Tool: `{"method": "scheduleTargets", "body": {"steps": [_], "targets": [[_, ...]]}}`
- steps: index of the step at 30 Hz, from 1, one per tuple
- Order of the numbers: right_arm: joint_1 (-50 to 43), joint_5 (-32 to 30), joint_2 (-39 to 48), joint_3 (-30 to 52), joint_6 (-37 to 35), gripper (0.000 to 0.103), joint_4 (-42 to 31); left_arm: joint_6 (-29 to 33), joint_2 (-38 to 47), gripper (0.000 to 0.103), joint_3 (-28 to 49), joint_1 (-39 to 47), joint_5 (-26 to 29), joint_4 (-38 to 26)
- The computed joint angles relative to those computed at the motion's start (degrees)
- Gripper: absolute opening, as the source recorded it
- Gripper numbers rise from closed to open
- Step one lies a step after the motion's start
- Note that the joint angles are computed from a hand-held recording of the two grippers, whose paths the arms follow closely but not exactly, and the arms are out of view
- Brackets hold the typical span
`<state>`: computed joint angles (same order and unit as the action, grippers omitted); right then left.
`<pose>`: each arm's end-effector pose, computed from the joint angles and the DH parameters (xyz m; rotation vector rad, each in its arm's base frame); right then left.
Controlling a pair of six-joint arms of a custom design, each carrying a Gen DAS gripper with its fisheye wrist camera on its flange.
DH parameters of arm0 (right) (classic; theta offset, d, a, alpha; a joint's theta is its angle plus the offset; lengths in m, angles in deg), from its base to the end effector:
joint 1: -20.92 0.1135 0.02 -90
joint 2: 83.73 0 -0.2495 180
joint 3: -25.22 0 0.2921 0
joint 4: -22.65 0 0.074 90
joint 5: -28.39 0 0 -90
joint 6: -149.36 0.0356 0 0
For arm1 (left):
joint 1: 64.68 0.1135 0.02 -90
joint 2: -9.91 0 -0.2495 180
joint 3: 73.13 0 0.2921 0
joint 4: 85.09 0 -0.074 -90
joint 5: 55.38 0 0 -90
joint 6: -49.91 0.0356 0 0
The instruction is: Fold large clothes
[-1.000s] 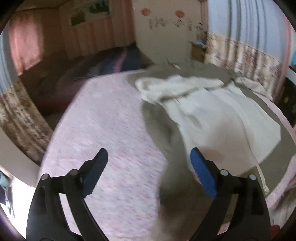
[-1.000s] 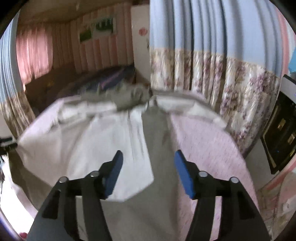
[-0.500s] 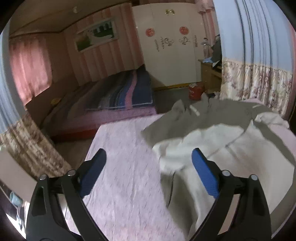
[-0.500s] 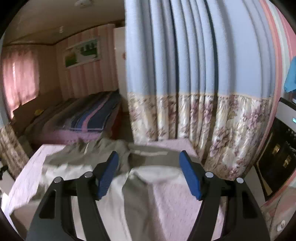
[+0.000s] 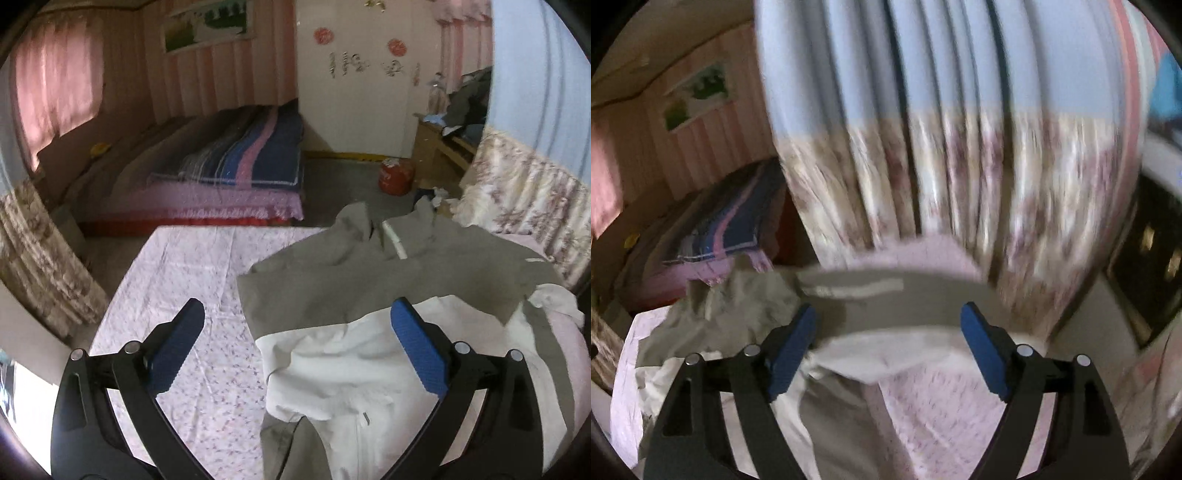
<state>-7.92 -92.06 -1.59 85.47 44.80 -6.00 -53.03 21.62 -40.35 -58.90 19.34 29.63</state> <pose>0.2920 -0.1402 0.1709 0.0632 2.3141 0.2771 0.1243 0.0220 0.1936 -0.5065 2.2657 0.2492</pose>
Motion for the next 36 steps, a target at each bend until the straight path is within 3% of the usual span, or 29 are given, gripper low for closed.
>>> {"method": "scheduleTargets", "body": {"steps": [6, 10, 15, 20, 21, 23, 24, 25, 27, 33, 36], "targets": [[0.8, 5.7, 15.1, 5.0, 5.2, 0.081, 3.7, 1.4, 7.3, 0.100, -4.4, 6.1, 4.0, 9.7], [-0.3, 7.8, 21.6, 10.0, 8.5, 0.081, 2.5, 3.4, 17.0, 0.100, -3.4, 9.9, 7.2, 17.2], [-2.2, 5.0, 29.2, 17.8, 16.0, 0.081, 1.6, 3.9, 20.9, 0.100, -2.7, 9.0, 6.0, 20.5], [-1.1, 6.0, 36.2, 24.2, 18.5, 0.081, -2.3, 3.3, 21.8, 0.100, -3.0, 7.5, 5.9, 21.7], [-0.8, 6.6, 36.0, 23.2, 18.3, 0.078, -0.8, 3.3, 21.8, 0.100, -3.1, 7.4, 5.7, 21.8], [-0.7, 7.0, 35.3, 21.4, 18.3, 0.056, 2.3, 3.1, 22.3, 0.100, -3.2, 6.6, 4.8, 22.1], [-0.8, 5.9, 35.8, 21.7, 17.7, 0.027, 2.7, 3.2, 22.4, 0.100, -3.2, 6.6, 4.6, 22.0], [-0.9, 4.7, 36.3, 22.4, 16.9, 0.006, 2.3, 3.4, 22.5, 0.100, -3.3, 6.6, 4.6, 21.9], [-0.7, 4.7, 36.1, 22.4, 15.0, 0.000, 2.7, 3.8, 22.0, 0.100, -3.5, 6.7, 4.1, 21.7], [0.1, 3.6, 31.0, 18.0, 11.7, 0.000, 7.0, 4.2, 20.3, 0.100, -4.2, 7.1, 3.4, 20.5], [0.4, 3.9, 29.1, 18.2, 10.6, 0.000, 4.1, 4.7, 19.8, 0.100, -4.5, 6.9, 2.7, 20.2]]}}
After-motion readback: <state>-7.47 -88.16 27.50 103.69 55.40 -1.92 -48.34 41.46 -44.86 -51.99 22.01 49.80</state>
